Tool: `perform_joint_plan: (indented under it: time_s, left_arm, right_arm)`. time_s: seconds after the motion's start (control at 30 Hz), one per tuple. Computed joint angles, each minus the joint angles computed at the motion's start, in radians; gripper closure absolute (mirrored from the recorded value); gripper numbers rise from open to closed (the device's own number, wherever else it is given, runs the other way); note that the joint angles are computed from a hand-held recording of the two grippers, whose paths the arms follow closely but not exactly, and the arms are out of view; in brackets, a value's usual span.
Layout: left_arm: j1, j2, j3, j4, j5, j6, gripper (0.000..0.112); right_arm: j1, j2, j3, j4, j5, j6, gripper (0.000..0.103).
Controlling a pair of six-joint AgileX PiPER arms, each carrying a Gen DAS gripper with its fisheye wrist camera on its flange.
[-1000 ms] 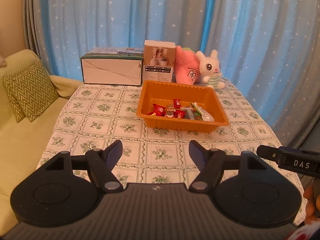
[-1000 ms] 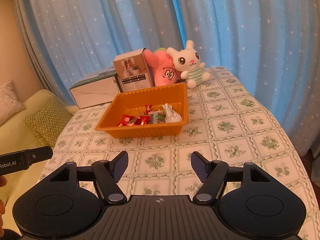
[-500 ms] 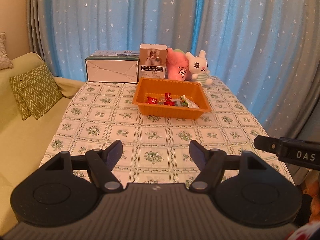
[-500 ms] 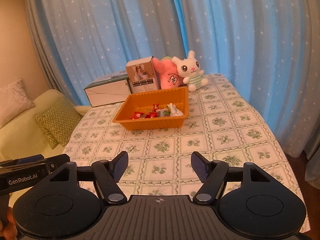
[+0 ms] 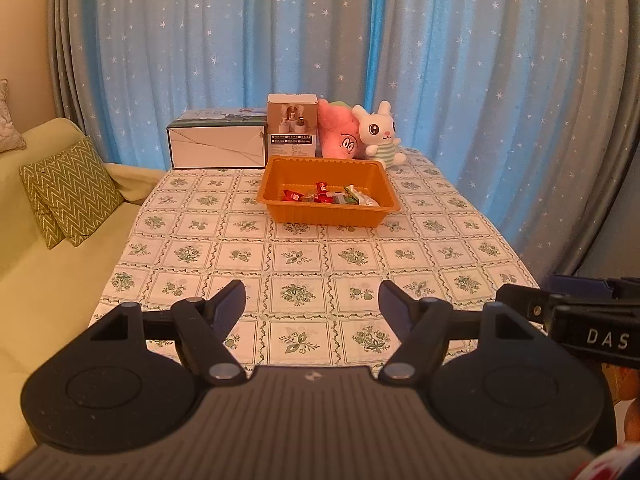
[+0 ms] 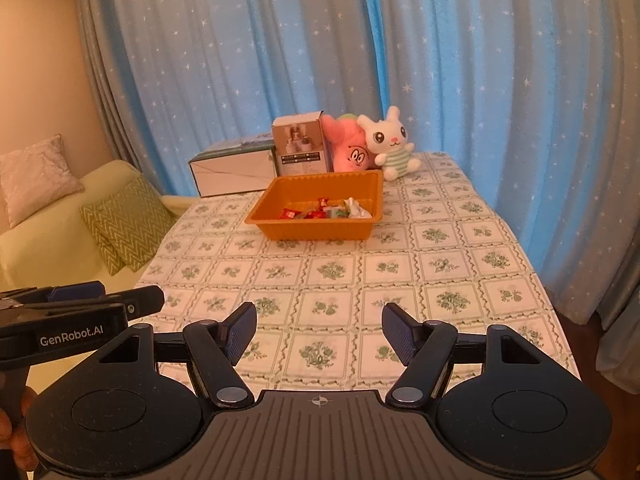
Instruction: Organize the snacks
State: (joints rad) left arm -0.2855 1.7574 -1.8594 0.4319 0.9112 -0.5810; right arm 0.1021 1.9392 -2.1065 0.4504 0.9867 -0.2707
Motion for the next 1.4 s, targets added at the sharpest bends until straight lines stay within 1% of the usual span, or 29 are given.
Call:
perform_joint_plan:
  time_s: [0.13, 0.27, 0.63, 1.4]
  left_arm:
    - [-0.002, -0.034, 0.042, -0.005, -0.002, -0.007, 0.041]
    - [-0.004, -0.063, 0.079, -0.004, -0.008, -0.019, 0.041]
    - [-0.002, -0.076, 0.099, -0.020, -0.023, -0.010, 0.041]
    - [-0.003, -0.078, 0.110, -0.044, -0.031, 0.000, 0.041]
  right_arm:
    - [0.002, -0.056, 0.080, -0.009, -0.016, -0.012, 0.034]
    - [0.004, -0.077, 0.106, -0.024, -0.016, 0.000, 0.034]
    - [0.007, -0.072, 0.091, -0.030, -0.013, 0.013, 0.034]
    - [0.013, -0.069, 0.091, -0.028, -0.012, 0.021, 0.034]
